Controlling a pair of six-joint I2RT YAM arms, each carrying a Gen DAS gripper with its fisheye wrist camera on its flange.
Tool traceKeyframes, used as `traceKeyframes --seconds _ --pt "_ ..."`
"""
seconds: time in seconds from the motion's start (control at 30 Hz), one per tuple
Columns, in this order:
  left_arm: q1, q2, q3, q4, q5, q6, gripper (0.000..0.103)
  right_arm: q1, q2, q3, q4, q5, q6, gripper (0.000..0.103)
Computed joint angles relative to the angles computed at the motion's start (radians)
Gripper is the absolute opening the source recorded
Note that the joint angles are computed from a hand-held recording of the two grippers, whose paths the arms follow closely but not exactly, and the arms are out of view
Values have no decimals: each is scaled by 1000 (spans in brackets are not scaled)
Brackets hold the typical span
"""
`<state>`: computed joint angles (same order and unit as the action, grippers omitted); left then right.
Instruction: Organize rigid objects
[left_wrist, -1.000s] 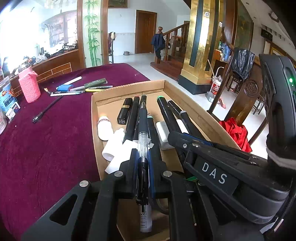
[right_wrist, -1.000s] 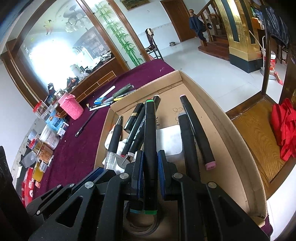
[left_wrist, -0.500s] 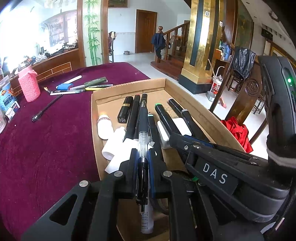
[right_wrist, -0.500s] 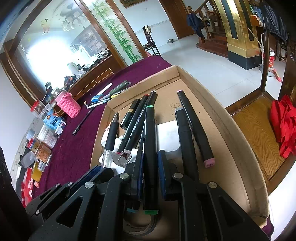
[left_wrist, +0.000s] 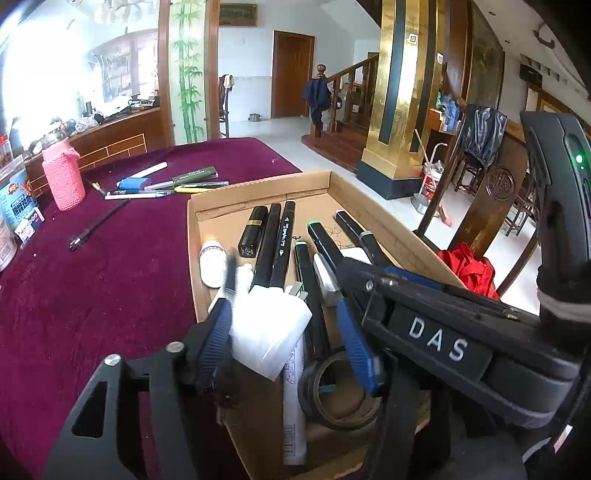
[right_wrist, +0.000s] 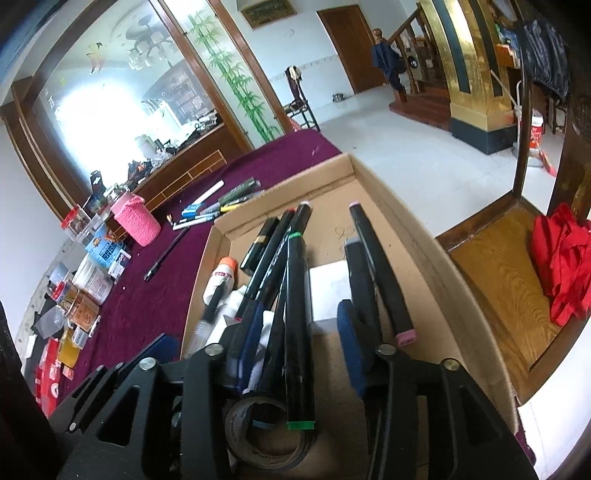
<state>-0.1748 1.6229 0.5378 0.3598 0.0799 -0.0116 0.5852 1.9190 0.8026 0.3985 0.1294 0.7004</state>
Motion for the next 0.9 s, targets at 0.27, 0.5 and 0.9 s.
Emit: traceKeyframes --seconds 0.27,0.5,0.9 --pt "33 -113 -61 -48 30 13 66 37 -52 -52 61 156 -6 64" --pt "87 -283 -170 -83 64 67 77 88 -96 -54 -13 233 -15 69" --pt "375 -702 -469 -113 269 169 83 461 -242 -169 -226 753 129 96"
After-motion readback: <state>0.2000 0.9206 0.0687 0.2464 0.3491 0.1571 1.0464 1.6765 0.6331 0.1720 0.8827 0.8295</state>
